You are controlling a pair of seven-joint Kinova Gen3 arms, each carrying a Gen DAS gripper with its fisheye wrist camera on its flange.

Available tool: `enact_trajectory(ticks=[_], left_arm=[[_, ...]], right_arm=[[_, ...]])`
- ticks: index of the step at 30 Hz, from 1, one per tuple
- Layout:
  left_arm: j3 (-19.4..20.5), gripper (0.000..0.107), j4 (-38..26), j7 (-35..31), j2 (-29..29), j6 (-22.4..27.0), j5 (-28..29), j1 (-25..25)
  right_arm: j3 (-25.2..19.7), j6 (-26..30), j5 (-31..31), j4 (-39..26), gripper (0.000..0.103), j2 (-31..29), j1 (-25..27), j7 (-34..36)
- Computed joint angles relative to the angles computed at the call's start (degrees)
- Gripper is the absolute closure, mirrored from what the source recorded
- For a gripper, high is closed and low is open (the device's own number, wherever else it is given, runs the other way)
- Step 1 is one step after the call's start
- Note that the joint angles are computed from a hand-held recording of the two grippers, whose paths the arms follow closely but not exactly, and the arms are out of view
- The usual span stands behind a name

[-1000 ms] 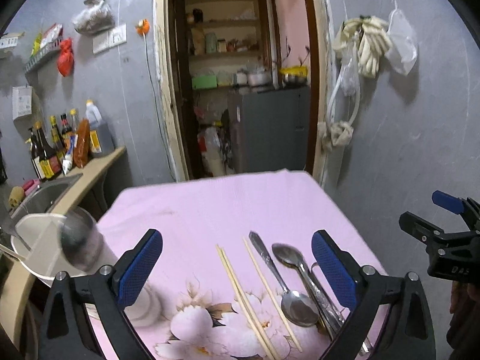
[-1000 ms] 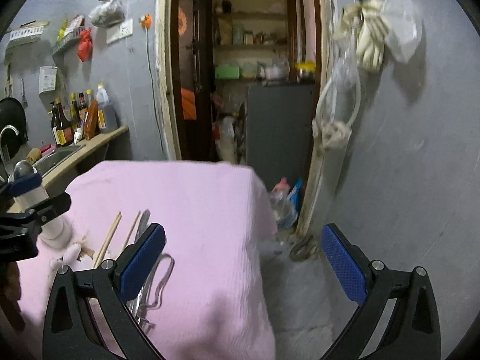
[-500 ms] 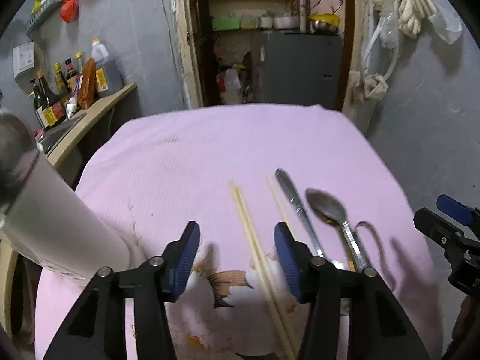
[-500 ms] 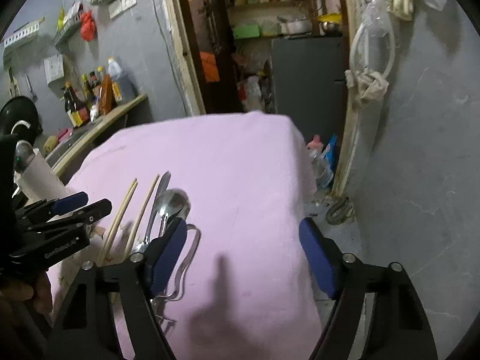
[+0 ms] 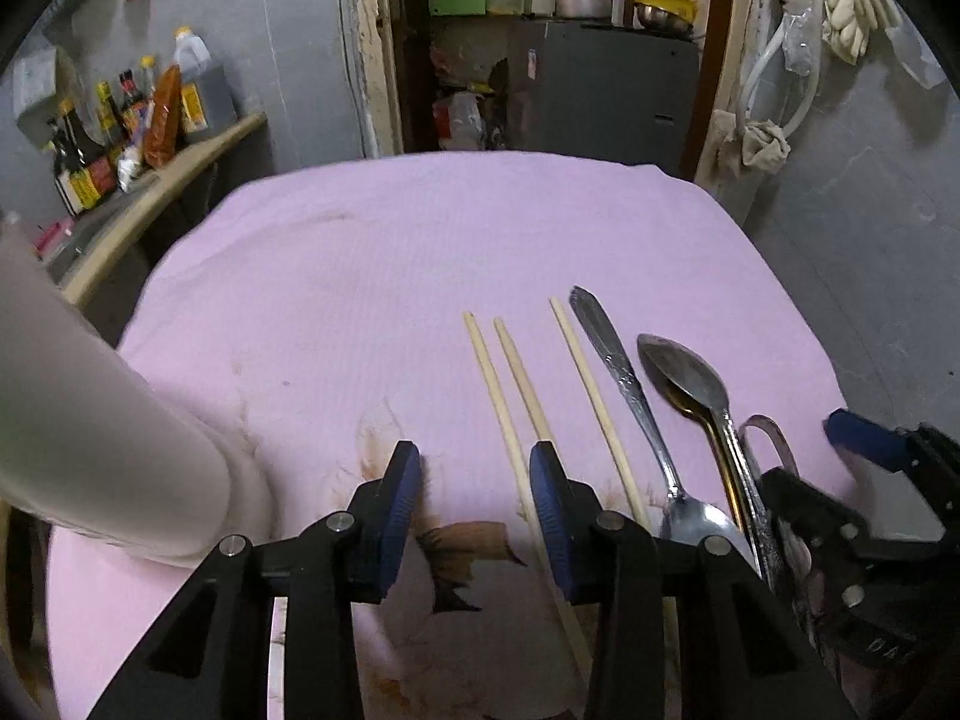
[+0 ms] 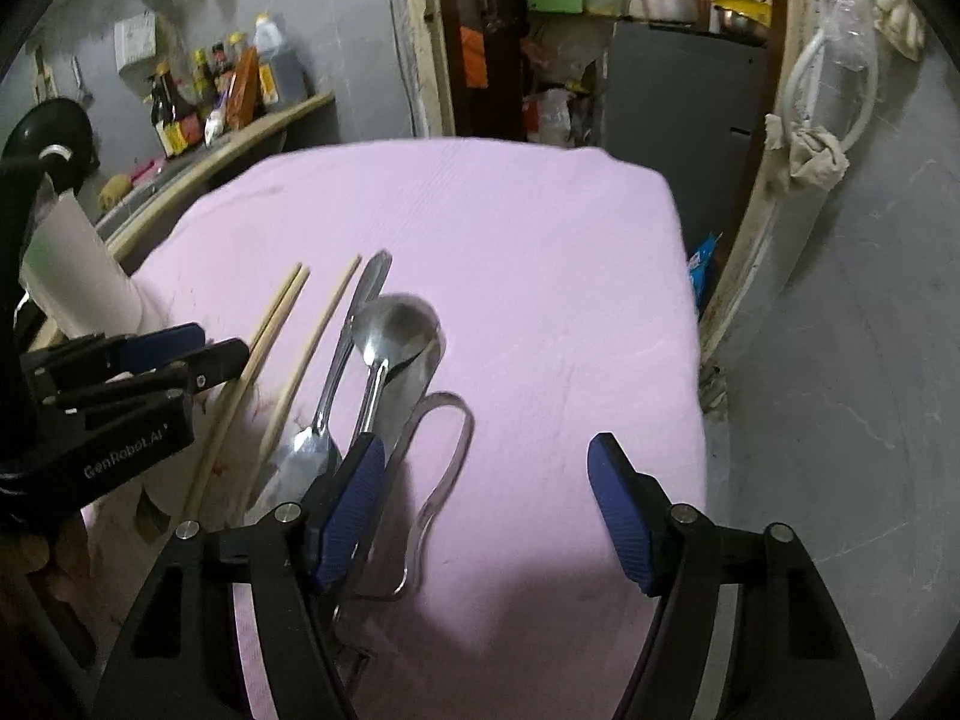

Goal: Organize utensils
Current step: 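Move both grippers back down to the utensils on the pink cloth, then grasp a wooden chopstick with the left gripper while the right gripper grasps a metal tong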

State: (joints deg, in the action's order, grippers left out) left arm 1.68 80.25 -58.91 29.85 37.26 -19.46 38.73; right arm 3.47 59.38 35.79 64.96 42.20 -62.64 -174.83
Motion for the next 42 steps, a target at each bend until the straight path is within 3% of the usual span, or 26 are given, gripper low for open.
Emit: enact_trajectory(ticks=[4,10,17,21,27,33,35,36,37,42], left_arm=[[1.02,0.071,-1.30,-1.27,0.75,1.33,1.58,-1.12],[3.53,0.099,-1.81,-6.16,0.59,2.11,5.12,-3.47],[5.85,0.099,-1.88,-11.41,-0.33,4.27,11.01,-6.54],[6.75,0.099,-4.44,-13.14,1.06,6.71,15.75,-9.12],[5.84,0.099,-9.74,-13.15,4.12,11.01,17.37,-8.66],[5.16,0.096,-16.92,-12.95,7.55,17.27,17.11,-7.58],[4.91,0.096,-19.55,-13.08,8.74,19.88,16.75,-7.00],[4.81,0.096,-20.60,-13.20,9.22,20.88,16.58,-6.73],[4.78,0.096,-21.45,-13.54,9.58,21.76,16.45,-6.57],[5.91,0.101,-21.02,-14.95,9.15,22.08,19.42,-8.56]], right_arm=[[-0.51,0.67,-0.70,-0.72,0.038,0.12,0.48,1.51],[-0.50,3.78,-1.60,-1.06,0.039,-0.52,0.25,1.83],[-1.27,2.61,-1.74,1.58,0.039,-2.12,0.92,-0.44],[-2.24,3.54,-2.86,-1.75,0.039,-0.36,2.32,3.36],[-1.42,8.46,-6.01,-7.92,0.054,2.62,2.61,7.11],[-1.33,11.94,-9.13,-12.43,0.055,4.36,4.03,8.33],[-1.18,12.71,-9.91,-13.82,0.062,4.88,4.34,8.60],[-1.13,13.25,-10.26,-14.89,0.075,5.23,4.40,8.78],[-0.99,13.56,-10.56,-15.28,0.081,5.34,4.40,8.65],[0.25,8.71,-9.90,-9.55,0.081,2.15,2.75,1.90]])
